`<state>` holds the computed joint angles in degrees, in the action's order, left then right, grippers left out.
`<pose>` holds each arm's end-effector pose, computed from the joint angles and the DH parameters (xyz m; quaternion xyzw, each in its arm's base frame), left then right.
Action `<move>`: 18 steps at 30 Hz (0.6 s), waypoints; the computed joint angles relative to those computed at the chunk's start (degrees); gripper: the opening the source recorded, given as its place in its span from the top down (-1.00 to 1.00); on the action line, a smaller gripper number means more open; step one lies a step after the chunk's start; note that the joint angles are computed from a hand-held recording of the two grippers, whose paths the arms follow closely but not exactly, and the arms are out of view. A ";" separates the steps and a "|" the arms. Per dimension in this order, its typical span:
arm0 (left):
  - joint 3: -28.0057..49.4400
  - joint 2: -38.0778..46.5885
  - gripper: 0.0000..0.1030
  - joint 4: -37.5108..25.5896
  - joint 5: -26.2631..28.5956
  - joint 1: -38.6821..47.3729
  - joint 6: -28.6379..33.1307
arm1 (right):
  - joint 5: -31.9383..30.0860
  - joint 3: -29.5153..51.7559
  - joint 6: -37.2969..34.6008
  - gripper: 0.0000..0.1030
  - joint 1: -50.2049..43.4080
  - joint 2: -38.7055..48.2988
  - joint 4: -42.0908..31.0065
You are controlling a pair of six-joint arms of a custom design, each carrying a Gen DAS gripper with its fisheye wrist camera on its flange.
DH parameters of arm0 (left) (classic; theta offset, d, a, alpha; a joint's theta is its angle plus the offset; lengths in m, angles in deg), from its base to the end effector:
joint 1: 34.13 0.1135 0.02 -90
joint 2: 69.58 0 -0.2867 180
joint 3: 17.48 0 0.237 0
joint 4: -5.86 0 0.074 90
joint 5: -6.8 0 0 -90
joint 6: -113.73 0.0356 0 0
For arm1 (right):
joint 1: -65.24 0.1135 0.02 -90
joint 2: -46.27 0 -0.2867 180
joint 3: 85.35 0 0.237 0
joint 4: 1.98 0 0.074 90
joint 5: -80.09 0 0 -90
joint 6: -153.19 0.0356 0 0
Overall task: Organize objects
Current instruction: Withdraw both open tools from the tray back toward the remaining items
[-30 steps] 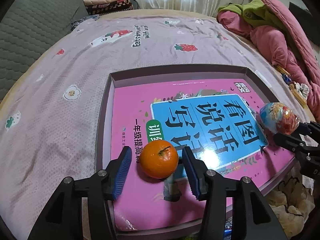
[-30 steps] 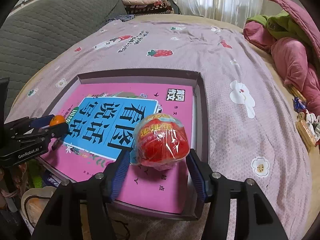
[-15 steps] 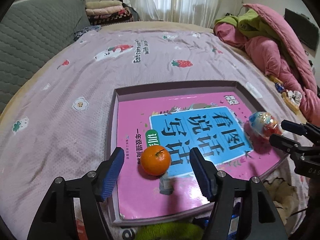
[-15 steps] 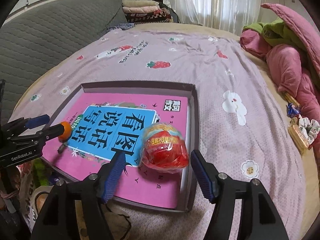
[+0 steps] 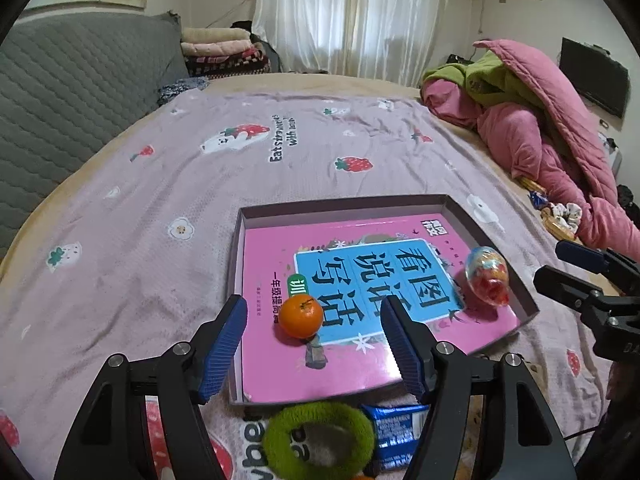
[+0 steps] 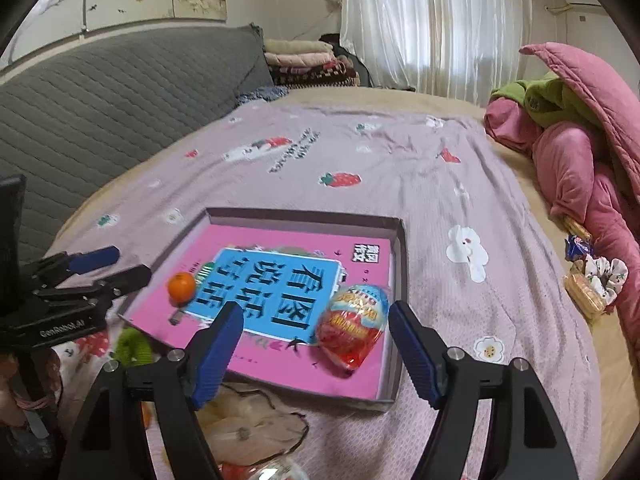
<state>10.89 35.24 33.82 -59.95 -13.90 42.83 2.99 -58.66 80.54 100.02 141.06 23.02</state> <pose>0.2109 0.0627 0.0804 0.0624 0.9166 -0.0606 0.3903 0.1784 0.1142 0.1050 -0.0939 0.9078 0.0812 0.4005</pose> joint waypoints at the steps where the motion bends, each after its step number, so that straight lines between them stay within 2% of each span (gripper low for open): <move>1: -0.19 -0.86 -0.38 -1.03 0.20 0.23 0.45 | 0.61 -0.27 0.36 -0.45 0.85 -1.27 -0.74; 10: -4.28 -7.90 -0.38 -3.82 2.16 3.06 2.91 | 6.34 -1.65 2.88 -0.52 7.39 -7.09 -3.91; 18: -6.61 -8.99 -0.38 -5.12 4.58 7.61 6.79 | 10.08 -3.36 5.57 -0.54 11.72 -10.95 -4.55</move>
